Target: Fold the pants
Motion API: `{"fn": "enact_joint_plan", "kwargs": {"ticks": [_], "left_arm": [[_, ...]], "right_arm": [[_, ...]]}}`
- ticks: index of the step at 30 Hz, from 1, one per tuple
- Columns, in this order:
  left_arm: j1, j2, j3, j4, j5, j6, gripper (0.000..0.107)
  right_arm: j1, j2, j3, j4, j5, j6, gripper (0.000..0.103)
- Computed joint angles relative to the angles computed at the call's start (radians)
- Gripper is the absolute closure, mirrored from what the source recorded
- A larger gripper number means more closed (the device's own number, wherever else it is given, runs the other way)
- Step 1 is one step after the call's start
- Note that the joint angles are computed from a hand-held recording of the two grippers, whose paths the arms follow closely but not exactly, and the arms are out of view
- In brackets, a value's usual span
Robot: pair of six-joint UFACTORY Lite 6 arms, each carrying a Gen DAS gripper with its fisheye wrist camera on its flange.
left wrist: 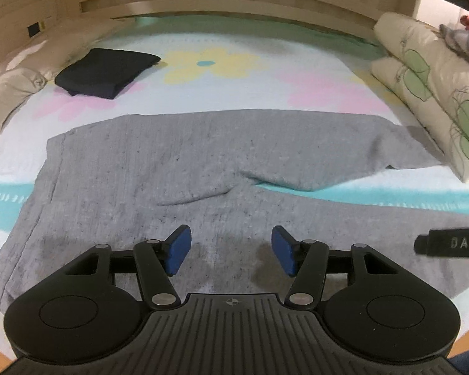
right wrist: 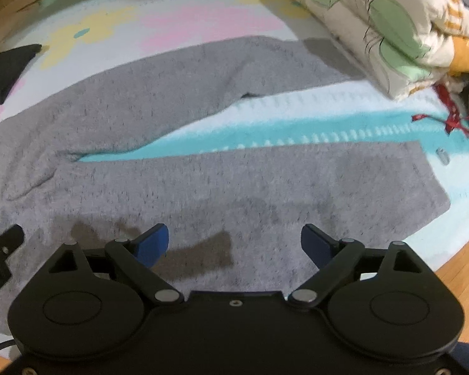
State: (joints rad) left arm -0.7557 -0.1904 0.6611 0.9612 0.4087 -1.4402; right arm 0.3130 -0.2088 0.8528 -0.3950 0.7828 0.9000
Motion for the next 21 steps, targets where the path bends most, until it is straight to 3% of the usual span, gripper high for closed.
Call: {"fn": "enact_joint_plan", "kwargs": {"ticks": [2, 7, 14, 21], "left_arm": [[0.003, 0.028, 0.030, -0.061, 0.028, 0.064, 0.051], [-0.065, 0.080, 0.081, -0.048, 0.157, 0.011, 0.051], [-0.075, 0.094, 0.104, -0.044, 0.159, 0.073, 0.051], [-0.002, 0.186, 0.208, -0.007, 0.120, 0.133, 0.051]], "right_arm": [[0.010, -0.010, 0.005, -0.023, 0.012, 0.021, 0.011], [0.013, -0.028, 0.029, 0.003, -0.002, -0.044, 0.013], [0.038, -0.056, 0.036, -0.044, -0.001, -0.023, 0.016], [-0.018, 0.041, 0.059, -0.078, 0.057, 0.092, 0.016]]}}
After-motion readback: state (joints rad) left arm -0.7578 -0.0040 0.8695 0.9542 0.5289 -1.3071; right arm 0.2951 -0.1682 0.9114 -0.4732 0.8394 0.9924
